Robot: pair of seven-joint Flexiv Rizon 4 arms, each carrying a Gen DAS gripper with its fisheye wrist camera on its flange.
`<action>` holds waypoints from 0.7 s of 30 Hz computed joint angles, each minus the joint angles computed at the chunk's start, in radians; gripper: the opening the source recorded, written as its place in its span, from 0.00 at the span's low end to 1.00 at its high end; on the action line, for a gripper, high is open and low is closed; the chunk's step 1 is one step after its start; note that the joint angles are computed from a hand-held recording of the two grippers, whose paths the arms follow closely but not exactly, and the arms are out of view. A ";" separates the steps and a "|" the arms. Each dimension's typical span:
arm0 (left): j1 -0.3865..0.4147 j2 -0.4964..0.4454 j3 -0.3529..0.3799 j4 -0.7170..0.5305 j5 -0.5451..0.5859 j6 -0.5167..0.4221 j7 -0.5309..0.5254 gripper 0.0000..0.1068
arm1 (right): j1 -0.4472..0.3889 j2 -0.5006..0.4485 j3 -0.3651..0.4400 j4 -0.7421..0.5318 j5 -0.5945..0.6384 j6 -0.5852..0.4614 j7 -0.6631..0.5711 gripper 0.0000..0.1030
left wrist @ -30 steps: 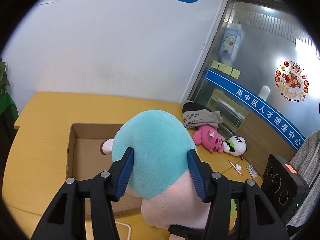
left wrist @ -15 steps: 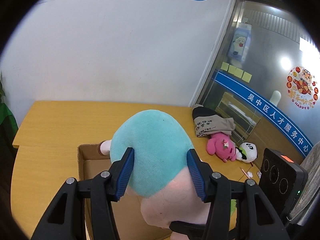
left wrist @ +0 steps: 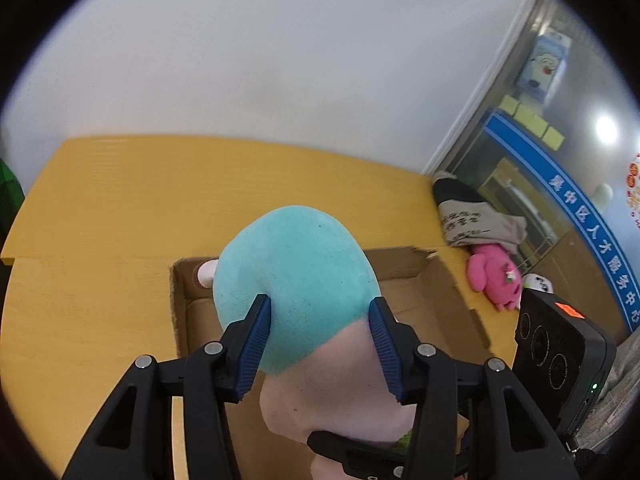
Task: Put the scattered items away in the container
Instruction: 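Carry the plush toy in the left tool over the box and release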
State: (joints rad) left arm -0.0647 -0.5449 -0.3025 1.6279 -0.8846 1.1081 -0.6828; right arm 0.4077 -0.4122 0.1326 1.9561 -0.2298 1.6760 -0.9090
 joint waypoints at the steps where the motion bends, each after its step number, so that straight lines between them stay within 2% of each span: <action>1: -0.007 -0.023 0.020 -0.021 0.028 -0.013 -0.030 0.45 | -0.036 -0.032 0.043 -0.031 0.003 -0.020 -0.009 0.77; 2: -0.018 -0.060 0.051 -0.057 0.079 -0.041 -0.081 0.45 | -0.074 -0.071 0.092 -0.070 0.008 -0.052 -0.022 0.78; 3: -0.026 -0.091 0.073 -0.090 0.125 -0.069 -0.128 0.45 | -0.114 -0.121 0.147 -0.121 0.019 -0.106 -0.033 0.82; 4: -0.032 -0.122 0.092 -0.122 0.169 -0.106 -0.174 0.45 | -0.136 -0.150 0.180 -0.150 0.035 -0.138 -0.044 0.94; 5: -0.041 -0.156 0.114 -0.158 0.218 -0.150 -0.230 0.45 | -0.169 -0.196 0.236 -0.199 0.075 -0.192 -0.079 0.98; 6: -0.039 -0.177 0.117 -0.174 0.255 -0.162 -0.267 0.49 | -0.182 -0.230 0.260 -0.231 0.084 -0.241 -0.073 1.00; 7: -0.019 -0.181 0.086 -0.160 0.227 -0.139 -0.243 0.55 | -0.172 -0.241 0.251 -0.244 0.095 -0.274 -0.062 1.00; 8: 0.014 -0.174 0.036 -0.128 0.171 -0.106 -0.202 0.55 | -0.174 -0.249 0.259 -0.254 0.121 -0.304 -0.066 1.00; 9: 0.028 -0.166 0.018 -0.110 0.152 -0.087 -0.202 0.56 | -0.182 -0.248 0.273 -0.256 0.142 -0.315 -0.083 1.00; 10: 0.023 -0.162 0.029 -0.108 0.162 -0.081 -0.218 0.56 | -0.174 -0.236 0.265 -0.247 0.153 -0.312 -0.093 1.00; 11: 0.015 -0.153 0.043 -0.104 0.181 -0.077 -0.235 0.56 | -0.142 -0.207 0.225 -0.222 0.144 -0.307 -0.086 1.00; 13: 0.004 -0.114 0.054 -0.063 0.205 -0.024 -0.240 0.54 | -0.113 -0.166 0.190 -0.194 0.147 -0.314 -0.091 1.00; 15: 0.018 -0.064 0.028 -0.001 0.186 0.029 -0.214 0.54 | -0.147 -0.122 0.235 -0.162 0.193 -0.306 -0.145 1.00; 18: 0.062 0.044 -0.055 0.138 0.062 0.139 -0.100 0.54 | -0.146 -0.008 0.231 -0.055 0.235 -0.252 -0.174 1.00; 21: 0.071 0.158 -0.109 0.267 -0.099 0.248 0.040 0.58 | -0.069 0.139 0.131 0.118 0.202 -0.167 -0.097 1.00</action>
State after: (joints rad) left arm 0.0061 -0.3871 -0.4112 1.8951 -0.9835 1.3562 -0.6425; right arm 0.3387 -0.2736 0.2633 2.0741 -0.0280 1.5094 -1.0063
